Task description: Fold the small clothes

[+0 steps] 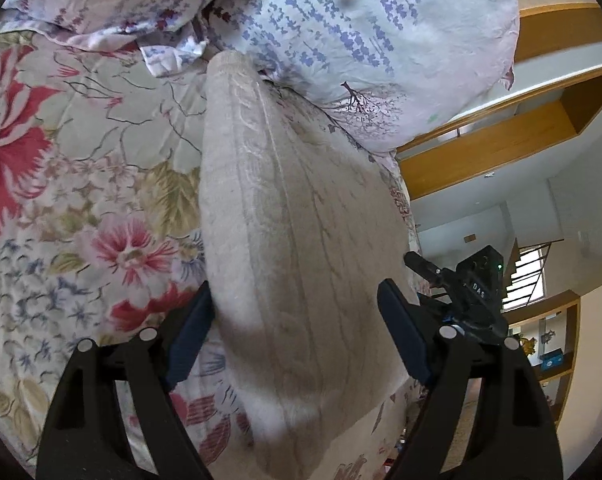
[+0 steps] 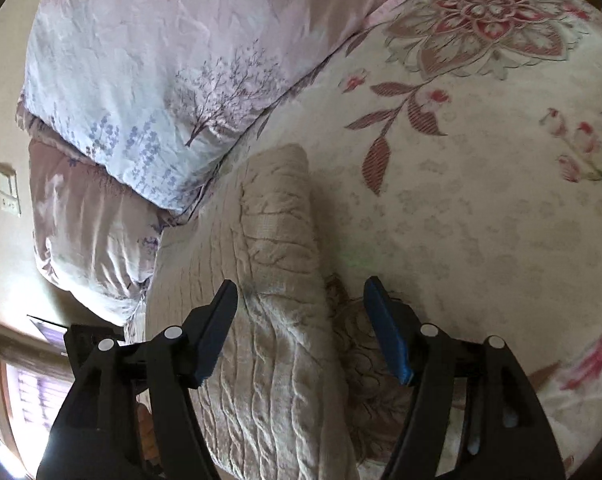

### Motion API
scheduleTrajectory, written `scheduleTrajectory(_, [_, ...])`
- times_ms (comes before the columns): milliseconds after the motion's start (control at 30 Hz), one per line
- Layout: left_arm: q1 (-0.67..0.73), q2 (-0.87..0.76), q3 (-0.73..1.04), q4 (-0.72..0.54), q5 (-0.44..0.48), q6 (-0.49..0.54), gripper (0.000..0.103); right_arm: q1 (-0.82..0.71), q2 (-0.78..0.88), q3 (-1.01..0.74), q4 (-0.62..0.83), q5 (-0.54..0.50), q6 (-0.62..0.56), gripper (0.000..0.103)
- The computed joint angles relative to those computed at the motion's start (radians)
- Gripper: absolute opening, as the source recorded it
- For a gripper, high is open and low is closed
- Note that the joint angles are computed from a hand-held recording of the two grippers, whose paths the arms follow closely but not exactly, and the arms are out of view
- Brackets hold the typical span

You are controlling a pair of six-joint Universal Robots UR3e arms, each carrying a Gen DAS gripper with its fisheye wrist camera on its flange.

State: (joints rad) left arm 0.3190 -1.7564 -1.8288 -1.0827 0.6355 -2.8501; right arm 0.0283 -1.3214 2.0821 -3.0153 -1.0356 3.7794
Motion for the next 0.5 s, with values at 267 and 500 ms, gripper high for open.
scheduleTrajectory(267, [-0.02, -0.057, 0.031, 0.08, -0.017, -0.079, 0.077, -0.006, 0.073, -0.042, -0.03, 0.098, -0.038, 0.05])
scheduleTrajectory(500, [-0.011, -0.098, 0.015, 0.146, -0.06, -0.13, 0.05, -0.025, 0.091, -0.011, -0.111, 0.174, -0.017, 0.03])
